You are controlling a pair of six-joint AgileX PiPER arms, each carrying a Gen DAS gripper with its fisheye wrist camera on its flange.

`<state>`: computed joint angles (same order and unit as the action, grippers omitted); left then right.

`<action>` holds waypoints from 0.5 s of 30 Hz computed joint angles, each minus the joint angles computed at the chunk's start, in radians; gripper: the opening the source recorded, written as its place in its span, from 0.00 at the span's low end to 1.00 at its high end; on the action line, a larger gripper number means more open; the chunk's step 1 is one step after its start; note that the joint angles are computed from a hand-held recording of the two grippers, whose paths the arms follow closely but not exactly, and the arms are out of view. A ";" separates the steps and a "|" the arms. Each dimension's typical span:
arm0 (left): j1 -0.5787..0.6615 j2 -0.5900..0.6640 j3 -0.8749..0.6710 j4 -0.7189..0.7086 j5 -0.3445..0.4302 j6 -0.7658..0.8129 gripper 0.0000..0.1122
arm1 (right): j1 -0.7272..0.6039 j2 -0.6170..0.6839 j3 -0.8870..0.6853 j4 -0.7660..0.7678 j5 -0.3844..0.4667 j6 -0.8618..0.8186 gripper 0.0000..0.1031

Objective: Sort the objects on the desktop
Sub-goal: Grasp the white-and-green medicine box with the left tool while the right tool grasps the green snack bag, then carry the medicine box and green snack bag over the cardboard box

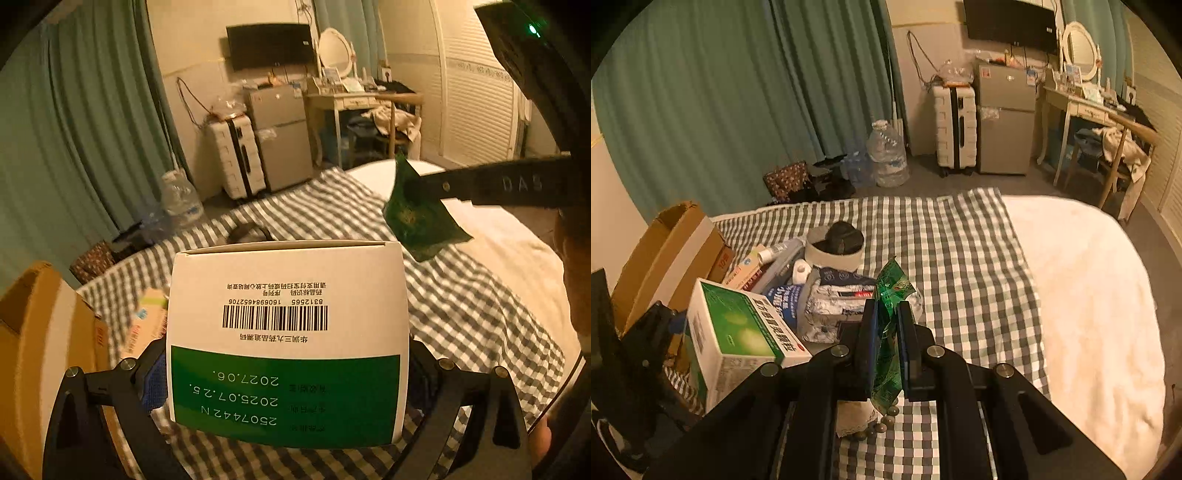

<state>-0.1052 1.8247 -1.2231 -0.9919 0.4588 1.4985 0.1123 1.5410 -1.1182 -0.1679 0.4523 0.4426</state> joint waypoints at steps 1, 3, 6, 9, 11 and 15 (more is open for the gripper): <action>0.013 -0.016 0.006 -0.016 0.010 0.013 0.88 | 0.011 -0.012 0.003 -0.036 0.001 0.034 0.09; 0.033 -0.039 0.002 -0.038 0.034 0.022 0.88 | 0.026 -0.035 0.011 -0.089 0.001 0.085 0.09; 0.071 -0.080 -0.002 -0.068 0.070 0.027 0.88 | 0.063 -0.071 0.019 -0.215 0.014 0.211 0.09; 0.116 -0.123 -0.010 -0.087 0.107 0.015 0.88 | 0.118 -0.106 0.018 -0.377 0.051 0.354 0.09; 0.146 -0.140 -0.023 -0.100 0.134 0.002 0.88 | 0.157 -0.124 0.012 -0.457 0.074 0.430 0.09; 0.203 -0.174 -0.039 -0.125 0.150 -0.011 0.88 | 0.259 -0.151 -0.006 -0.625 0.142 0.591 0.09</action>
